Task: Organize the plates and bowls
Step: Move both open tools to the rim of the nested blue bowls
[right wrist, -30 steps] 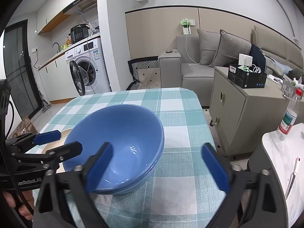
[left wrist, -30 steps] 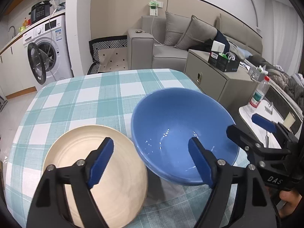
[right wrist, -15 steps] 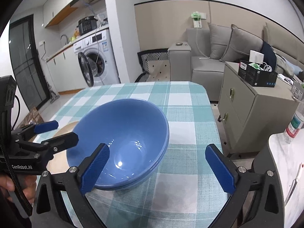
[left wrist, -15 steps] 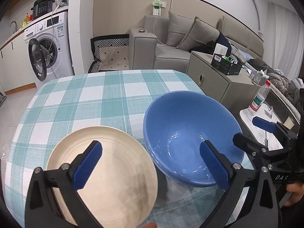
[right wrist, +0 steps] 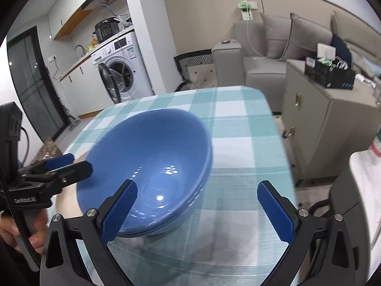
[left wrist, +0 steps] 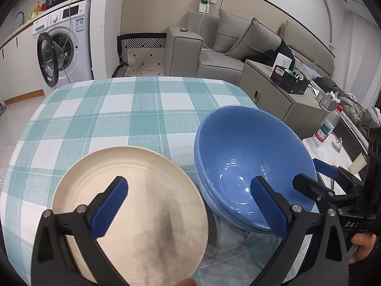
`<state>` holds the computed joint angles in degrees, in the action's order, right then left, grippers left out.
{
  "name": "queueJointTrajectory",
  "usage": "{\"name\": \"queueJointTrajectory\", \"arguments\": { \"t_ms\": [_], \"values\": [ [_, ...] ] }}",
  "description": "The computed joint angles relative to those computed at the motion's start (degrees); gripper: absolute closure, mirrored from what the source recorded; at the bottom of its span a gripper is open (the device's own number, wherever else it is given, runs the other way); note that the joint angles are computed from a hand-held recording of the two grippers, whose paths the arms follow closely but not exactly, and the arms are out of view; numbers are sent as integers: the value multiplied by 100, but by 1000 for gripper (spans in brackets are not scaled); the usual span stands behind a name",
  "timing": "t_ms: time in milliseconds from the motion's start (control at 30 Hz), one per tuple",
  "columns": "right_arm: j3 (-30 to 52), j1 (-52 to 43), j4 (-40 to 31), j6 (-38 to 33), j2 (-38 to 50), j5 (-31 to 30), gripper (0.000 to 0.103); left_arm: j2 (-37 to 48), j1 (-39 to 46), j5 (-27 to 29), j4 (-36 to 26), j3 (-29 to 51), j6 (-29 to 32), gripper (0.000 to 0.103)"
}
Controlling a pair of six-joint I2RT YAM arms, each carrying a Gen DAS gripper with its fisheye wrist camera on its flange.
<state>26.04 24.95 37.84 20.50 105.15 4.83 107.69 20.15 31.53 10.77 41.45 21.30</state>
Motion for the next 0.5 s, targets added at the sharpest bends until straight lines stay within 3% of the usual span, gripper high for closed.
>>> {"name": "queueJointTrajectory", "arguments": {
  "t_ms": [167,300,367,467,500],
  "values": [
    [53,-85,223,129,264,-245,2,114,-14,31,-60,69,0,0],
    [95,-185,361,224,414,-505,21,168,-41,93,-126,135,66,5],
    [67,-199,474,233,449,-548,24,192,-64,121,-193,178,94,19],
    [18,-190,632,251,469,-648,36,249,-107,173,-461,295,182,41],
    [3,-181,648,245,454,-653,39,259,-136,156,-491,299,199,44]
  ]
}}
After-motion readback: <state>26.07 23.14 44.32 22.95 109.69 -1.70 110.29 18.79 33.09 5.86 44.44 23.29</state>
